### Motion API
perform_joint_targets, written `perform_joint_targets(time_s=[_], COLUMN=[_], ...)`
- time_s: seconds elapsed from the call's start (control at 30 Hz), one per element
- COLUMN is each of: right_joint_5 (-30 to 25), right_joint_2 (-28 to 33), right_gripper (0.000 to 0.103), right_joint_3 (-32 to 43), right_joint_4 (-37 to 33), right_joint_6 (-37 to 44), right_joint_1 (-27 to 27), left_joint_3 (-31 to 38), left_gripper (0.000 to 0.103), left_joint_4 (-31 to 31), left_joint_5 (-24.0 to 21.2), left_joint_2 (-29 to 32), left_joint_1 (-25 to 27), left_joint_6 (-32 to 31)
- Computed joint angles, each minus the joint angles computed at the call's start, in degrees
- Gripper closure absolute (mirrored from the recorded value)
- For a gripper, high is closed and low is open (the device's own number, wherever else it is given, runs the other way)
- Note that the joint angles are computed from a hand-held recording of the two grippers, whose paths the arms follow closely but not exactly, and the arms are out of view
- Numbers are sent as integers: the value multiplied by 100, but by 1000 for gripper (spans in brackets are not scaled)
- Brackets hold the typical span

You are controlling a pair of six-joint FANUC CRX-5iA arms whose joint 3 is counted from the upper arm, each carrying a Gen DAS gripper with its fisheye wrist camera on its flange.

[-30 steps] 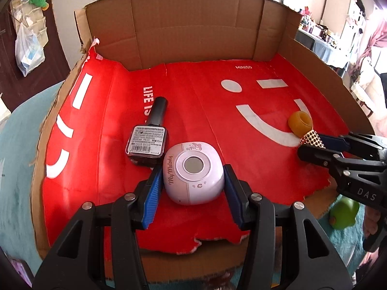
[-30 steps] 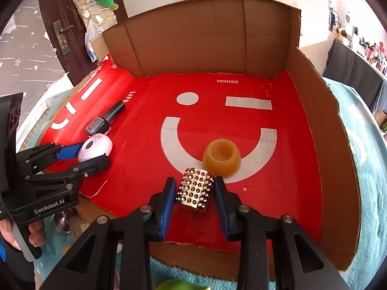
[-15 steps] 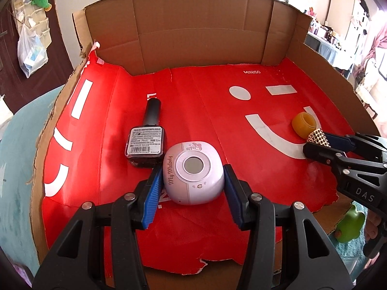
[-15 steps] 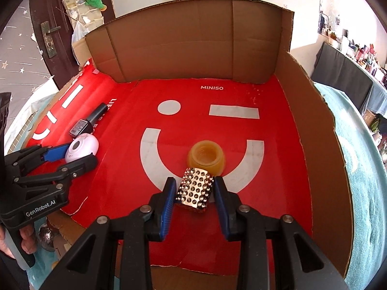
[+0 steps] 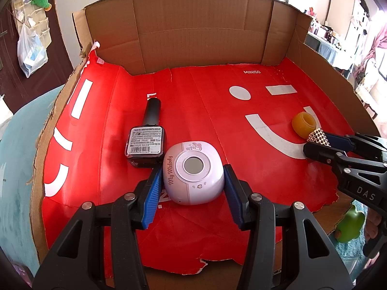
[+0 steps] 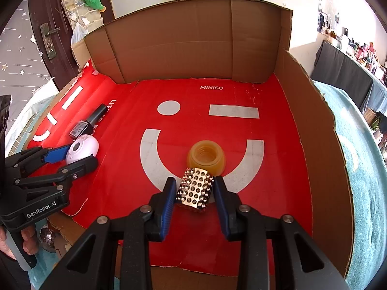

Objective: Organize rigid objects
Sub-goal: 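Lower pink device beside black bottle and open left tool while right tool releases gold cylinder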

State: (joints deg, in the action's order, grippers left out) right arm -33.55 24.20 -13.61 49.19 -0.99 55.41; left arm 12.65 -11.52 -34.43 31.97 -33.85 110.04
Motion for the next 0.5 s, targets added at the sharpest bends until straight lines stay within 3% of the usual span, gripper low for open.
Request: perform_joint_targets(time_s=[0.5], right_joint_5=[25], right_joint_2=[-15], right_gripper=[68], right_joint_3=[-32], right_joint_4=[51], right_joint_6=[-48], right_joint_1=[0], left_joint_3=[-10], left_gripper=[56], left_joint_4=[13], left_joint_5=[8], left_joint_2=[-4], left_joint_1=[0], left_joint_6=[-22])
